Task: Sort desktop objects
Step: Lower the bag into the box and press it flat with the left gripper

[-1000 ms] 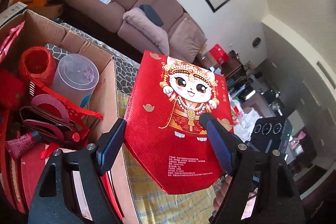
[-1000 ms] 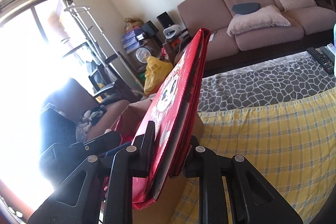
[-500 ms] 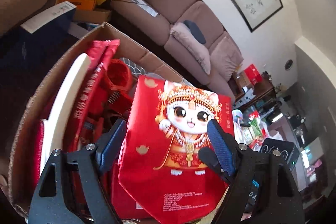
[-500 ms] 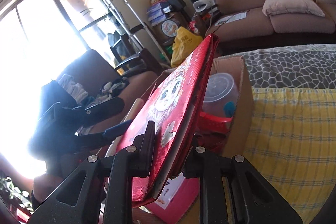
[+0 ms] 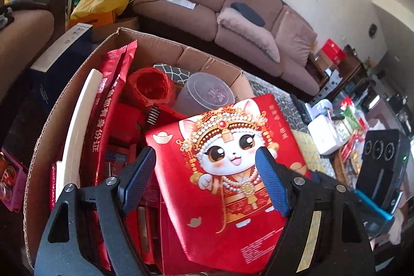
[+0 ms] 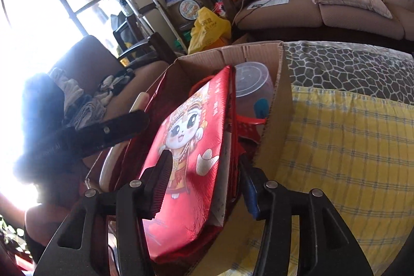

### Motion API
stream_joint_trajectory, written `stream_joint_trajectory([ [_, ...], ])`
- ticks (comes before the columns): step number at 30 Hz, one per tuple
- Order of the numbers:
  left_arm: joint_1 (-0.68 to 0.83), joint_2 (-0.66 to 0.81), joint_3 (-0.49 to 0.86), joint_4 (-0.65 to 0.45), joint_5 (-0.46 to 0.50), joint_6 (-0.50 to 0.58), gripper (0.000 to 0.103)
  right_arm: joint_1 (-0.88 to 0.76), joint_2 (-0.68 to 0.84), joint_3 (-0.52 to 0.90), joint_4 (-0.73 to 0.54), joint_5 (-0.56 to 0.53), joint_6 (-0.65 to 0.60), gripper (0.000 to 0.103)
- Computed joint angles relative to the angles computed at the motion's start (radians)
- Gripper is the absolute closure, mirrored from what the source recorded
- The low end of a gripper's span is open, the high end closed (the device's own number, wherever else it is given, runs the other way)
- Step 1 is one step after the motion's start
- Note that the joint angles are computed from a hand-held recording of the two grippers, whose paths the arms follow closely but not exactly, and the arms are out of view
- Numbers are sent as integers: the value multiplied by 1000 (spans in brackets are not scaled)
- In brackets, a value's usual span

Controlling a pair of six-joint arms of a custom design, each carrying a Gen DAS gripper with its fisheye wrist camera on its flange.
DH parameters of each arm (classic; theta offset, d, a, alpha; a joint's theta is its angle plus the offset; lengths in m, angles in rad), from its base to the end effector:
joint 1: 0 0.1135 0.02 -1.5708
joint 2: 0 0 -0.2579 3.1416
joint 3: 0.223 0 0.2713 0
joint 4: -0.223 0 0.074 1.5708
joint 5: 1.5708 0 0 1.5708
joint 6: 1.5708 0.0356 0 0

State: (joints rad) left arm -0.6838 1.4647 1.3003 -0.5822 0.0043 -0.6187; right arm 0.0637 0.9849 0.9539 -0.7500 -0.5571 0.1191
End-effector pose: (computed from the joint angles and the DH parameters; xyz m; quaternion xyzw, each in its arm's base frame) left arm 0.2665 -0.2174 0.3114 0.0307 0.9158 -0.2444 0.3174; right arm 0.2161 0.0326 0.3068 -0.0812 0.8900 0.2865 0.3452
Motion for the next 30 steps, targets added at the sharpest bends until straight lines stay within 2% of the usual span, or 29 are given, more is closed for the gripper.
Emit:
stream_joint_trajectory([
  [5, -40, 40, 37, -39, -24, 0, 26, -60, -10, 33, -53, -31, -41, 49],
  [9, -45, 52, 46, -46, -32, -8, 25, 49, -10, 20, -32, 92, -13, 49],
  [12, -33, 52, 38, -43, -31, -5, 25, 172, -20, 12, -13, 229, -4, 35],
  [16, -21, 59, 35, -45, -26, -2, 25, 172, -24, 20, -24, 261, -24, 27],
  [18, -23, 59, 37, -49, -31, 4, 25, 125, -34, 22, -26, 256, -30, 24],
  [24, -18, 37, 51, -96, -27, 31, 25, -63, -55, 43, -44, 132, -66, 24],
  [26, -17, 24, 58, -131, -49, 54, 18, -82, -64, 53, -54, 113, -88, 27],
  [28, -12, 24, 69, -171, -63, 79, 15, -74, -68, 66, -65, 111, -111, 44],
  [30, -4, 28, 69, -192, -53, 94, 15, -60, -77, 66, -77, 116, -133, 56],
])
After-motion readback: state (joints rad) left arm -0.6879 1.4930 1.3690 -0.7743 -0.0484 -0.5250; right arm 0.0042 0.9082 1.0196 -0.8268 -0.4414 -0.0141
